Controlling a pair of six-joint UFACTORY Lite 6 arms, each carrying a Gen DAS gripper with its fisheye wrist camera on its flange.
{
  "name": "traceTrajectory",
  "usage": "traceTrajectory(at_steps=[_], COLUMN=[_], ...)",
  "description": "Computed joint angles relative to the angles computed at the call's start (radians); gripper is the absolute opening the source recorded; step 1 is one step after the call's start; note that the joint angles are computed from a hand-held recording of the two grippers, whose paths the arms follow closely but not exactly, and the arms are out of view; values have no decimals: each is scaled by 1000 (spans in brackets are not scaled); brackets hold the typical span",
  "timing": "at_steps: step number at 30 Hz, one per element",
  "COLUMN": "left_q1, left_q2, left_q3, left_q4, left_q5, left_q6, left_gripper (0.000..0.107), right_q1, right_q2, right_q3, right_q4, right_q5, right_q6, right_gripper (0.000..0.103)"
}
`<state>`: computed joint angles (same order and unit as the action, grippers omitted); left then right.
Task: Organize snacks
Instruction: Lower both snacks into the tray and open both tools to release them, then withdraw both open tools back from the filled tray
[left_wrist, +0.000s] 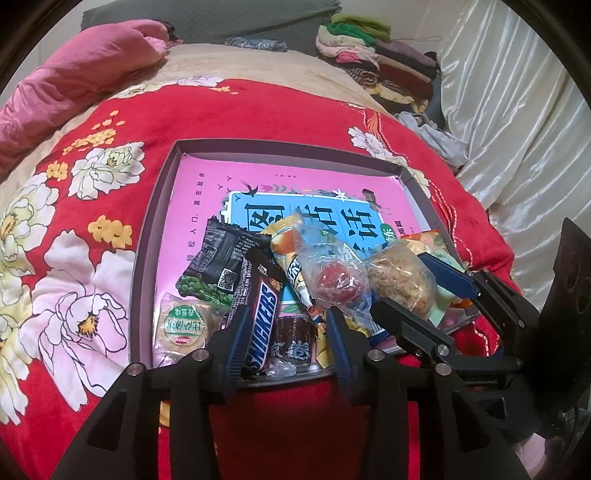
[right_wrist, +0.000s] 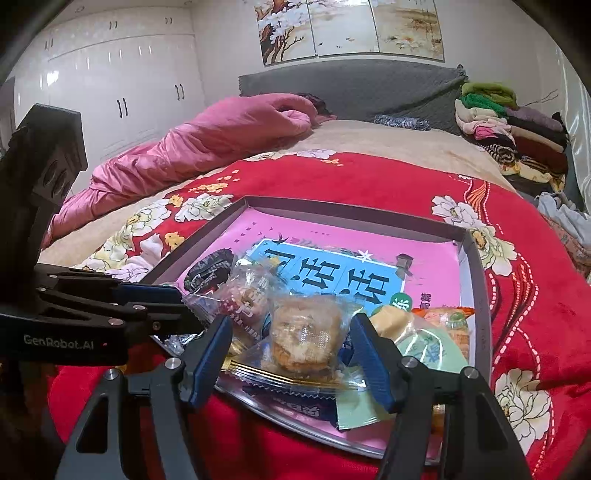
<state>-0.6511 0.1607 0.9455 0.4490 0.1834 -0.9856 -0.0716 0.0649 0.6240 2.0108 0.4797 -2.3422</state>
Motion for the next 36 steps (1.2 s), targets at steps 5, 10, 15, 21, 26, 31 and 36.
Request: traceTrajectory(at_steps=[5, 10, 15, 21, 26, 31, 36], left_q1=[0, 2, 0, -3, -10, -6, -13], left_q2=[-2, -6, -9, -21, -29, -41, -61], left_q3=[-3, -8, -9, -17, -21, -27, -39], left_q4=[20, 36, 76, 109, 172, 151, 158], left_q5=[1, 5, 17, 22, 32, 28, 30], left_q6=[-21, -43, -86, -119, -178, -159, -167], left_gripper=[50, 57, 65, 74, 76, 78, 79], right_q1=[1, -8, -19, -36, -40, -40, -51], right_q2=[-3, -11, -21, -40, -39, -64, -103], right_q3=[0, -6, -10, -21, -19, -38, -63], right_q4=[19, 36, 64, 108, 130, 185, 197], right_q5=[-8, -6, -7, -6, -9, -11, 7], right_q6=[-17, -31, -49, -79, -92, -147, -157], right_gripper=[66, 67, 72, 79, 87, 94, 98])
